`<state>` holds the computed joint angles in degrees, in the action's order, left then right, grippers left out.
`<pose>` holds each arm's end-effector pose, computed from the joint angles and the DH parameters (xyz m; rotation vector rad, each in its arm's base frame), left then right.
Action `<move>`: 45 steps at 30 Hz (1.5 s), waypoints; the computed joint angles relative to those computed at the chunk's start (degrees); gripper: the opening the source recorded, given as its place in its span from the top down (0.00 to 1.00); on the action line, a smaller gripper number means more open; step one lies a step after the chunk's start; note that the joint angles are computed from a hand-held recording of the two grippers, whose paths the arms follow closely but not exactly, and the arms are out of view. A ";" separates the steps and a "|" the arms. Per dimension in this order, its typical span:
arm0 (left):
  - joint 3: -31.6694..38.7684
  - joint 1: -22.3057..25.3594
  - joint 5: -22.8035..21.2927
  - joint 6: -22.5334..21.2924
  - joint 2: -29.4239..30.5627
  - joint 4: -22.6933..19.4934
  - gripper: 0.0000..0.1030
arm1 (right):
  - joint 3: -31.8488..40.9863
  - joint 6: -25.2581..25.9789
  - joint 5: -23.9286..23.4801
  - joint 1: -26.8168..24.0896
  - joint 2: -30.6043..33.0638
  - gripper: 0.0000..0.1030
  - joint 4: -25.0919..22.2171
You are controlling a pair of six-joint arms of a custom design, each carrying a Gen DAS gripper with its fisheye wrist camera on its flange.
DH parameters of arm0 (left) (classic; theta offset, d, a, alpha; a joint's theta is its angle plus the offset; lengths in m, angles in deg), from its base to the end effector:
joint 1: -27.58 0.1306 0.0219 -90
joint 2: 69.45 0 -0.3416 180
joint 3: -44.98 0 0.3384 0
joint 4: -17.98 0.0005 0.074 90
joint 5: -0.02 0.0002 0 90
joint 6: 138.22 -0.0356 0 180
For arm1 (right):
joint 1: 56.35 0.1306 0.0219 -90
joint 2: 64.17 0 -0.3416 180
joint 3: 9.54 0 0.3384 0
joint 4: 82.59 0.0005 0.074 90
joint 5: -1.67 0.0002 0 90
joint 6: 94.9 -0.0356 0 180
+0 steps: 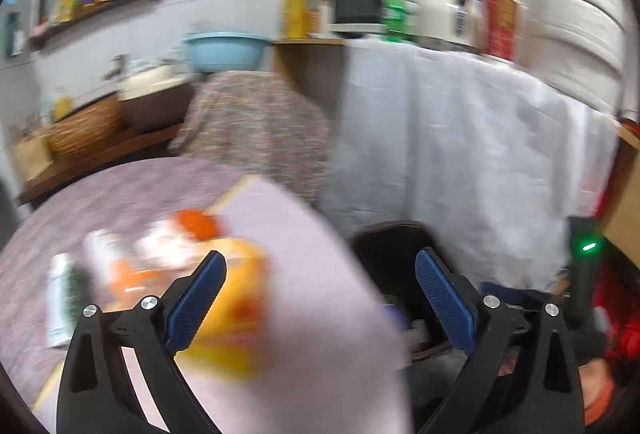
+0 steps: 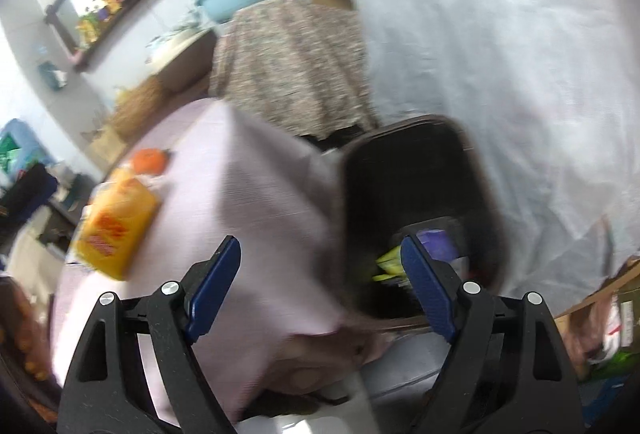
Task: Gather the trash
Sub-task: 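Grasp the green-and-white milk carton with the left gripper while the right gripper grasps the yellow chip can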
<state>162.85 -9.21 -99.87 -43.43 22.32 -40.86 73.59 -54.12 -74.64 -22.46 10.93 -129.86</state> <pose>0.3461 -0.2518 0.5618 0.4927 2.0849 -0.2415 0.2981 0.1895 0.4391 0.4328 2.2423 0.5127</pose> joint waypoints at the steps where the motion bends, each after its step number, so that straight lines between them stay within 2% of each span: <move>1: -1.07 1.26 -1.42 -0.30 -1.09 0.28 0.08 | 1.58 -0.04 -1.34 0.95 1.15 0.20 0.71; 2: -2.85 3.15 -3.45 -0.79 -2.74 0.78 0.08 | 2.60 -0.19 -1.99 1.73 1.89 0.20 1.11; 5: -5.97 8.20 -5.77 -1.31 -5.67 1.21 0.08 | 7.29 -1.12 -4.71 4.25 5.72 0.20 1.78; 8: -6.66 14.32 -7.84 -0.25 -6.48 -0.76 0.08 | 13.49 -1.92 -6.58 5.78 10.71 0.20 -0.31; 10: -5.07 17.98 -5.99 0.84 -5.45 -3.63 0.08 | 17.45 -3.57 -8.70 6.13 13.64 0.20 -1.77; 13: -0.93 22.48 -0.30 1.17 -2.15 -7.94 0.08 | 22.84 -5.74 -11.09 6.34 17.72 0.20 -2.29; 17: 4.83 25.18 4.93 0.52 2.84 -13.30 0.12 | 31.98 -6.97 -14.43 6.25 24.22 0.20 -6.51; 22: 8.42 26.05 5.11 0.45 7.15 -16.85 0.19 | 43.32 -7.03 -14.77 6.83 31.82 0.20 -13.32; 24: 8.86 26.12 4.86 0.41 8.15 -17.74 0.22 | 49.38 -6.81 -14.56 6.92 35.67 0.20 -18.33; 28: 11.13 26.28 4.72 0.69 10.67 -20.80 0.29 | 55.39 -6.80 -15.78 6.67 39.82 0.20 -23.00; 31: 11.62 26.73 5.21 1.08 11.43 -21.27 0.36 | 58.31 -6.98 -17.38 6.50 42.09 0.20 -24.96; 33: 11.96 27.46 5.75 1.93 12.00 -21.67 0.46 | 59.61 -7.74 -17.53 6.49 43.17 0.21 -25.64; 35: 12.32 28.25 6.89 2.60 12.63 -22.34 0.49 | 60.78 -8.31 -18.27 6.30 44.15 0.27 -26.23; 42: 11.14 28.75 7.89 2.49 12.28 -21.82 0.51 | 57.71 -6.72 -18.98 6.19 42.85 0.29 -22.60; 45: 9.98 28.76 7.99 2.35 11.37 -21.39 0.51 | 53.21 -5.89 -19.49 6.03 40.26 0.34 -18.74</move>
<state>172.83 19.55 -91.88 -41.08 33.68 -62.24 126.81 -60.01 -94.13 -16.43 51.19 -148.60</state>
